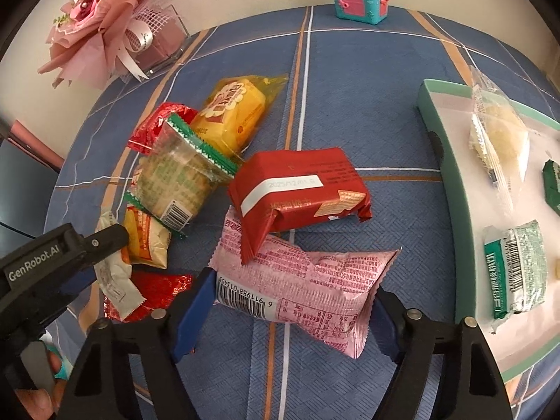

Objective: Organize snacks
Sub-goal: 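Grasp the white printed packet with the left gripper while the right gripper grasps the pink bread pack, then carry the white packet and pink pack into the white tray and release both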

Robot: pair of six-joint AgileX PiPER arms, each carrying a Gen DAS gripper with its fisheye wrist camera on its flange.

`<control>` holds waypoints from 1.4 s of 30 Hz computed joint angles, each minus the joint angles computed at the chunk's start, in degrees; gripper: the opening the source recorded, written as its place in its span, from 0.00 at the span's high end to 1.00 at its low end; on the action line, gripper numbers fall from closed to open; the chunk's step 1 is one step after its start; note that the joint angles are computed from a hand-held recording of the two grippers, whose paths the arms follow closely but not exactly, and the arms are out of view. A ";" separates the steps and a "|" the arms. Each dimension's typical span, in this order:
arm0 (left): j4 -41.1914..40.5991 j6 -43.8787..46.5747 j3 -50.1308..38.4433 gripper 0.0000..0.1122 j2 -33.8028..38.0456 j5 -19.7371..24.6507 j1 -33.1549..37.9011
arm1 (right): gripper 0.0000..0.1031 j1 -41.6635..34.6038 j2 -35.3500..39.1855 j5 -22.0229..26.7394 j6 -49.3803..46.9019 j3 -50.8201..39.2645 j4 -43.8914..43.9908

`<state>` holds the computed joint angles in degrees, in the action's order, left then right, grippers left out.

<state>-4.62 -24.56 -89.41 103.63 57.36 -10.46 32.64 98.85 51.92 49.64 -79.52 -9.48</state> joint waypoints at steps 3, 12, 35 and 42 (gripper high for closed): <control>0.62 -0.80 -0.24 0.51 -0.88 -0.13 -0.32 | 0.23 -0.85 -0.96 0.12 -0.42 0.35 1.10; 2.19 -2.39 0.09 0.51 -4.20 -1.05 -2.02 | 0.23 -2.09 -4.18 1.98 -0.65 0.14 1.88; 6.28 -8.68 -8.54 0.51 -1.09 2.54 -15.57 | 0.23 -14.38 -17.86 5.88 -4.56 8.52 3.75; 7.75 -10.13 -13.08 0.51 1.83 4.26 -21.82 | 0.23 -23.80 -22.46 5.85 -9.77 12.02 7.36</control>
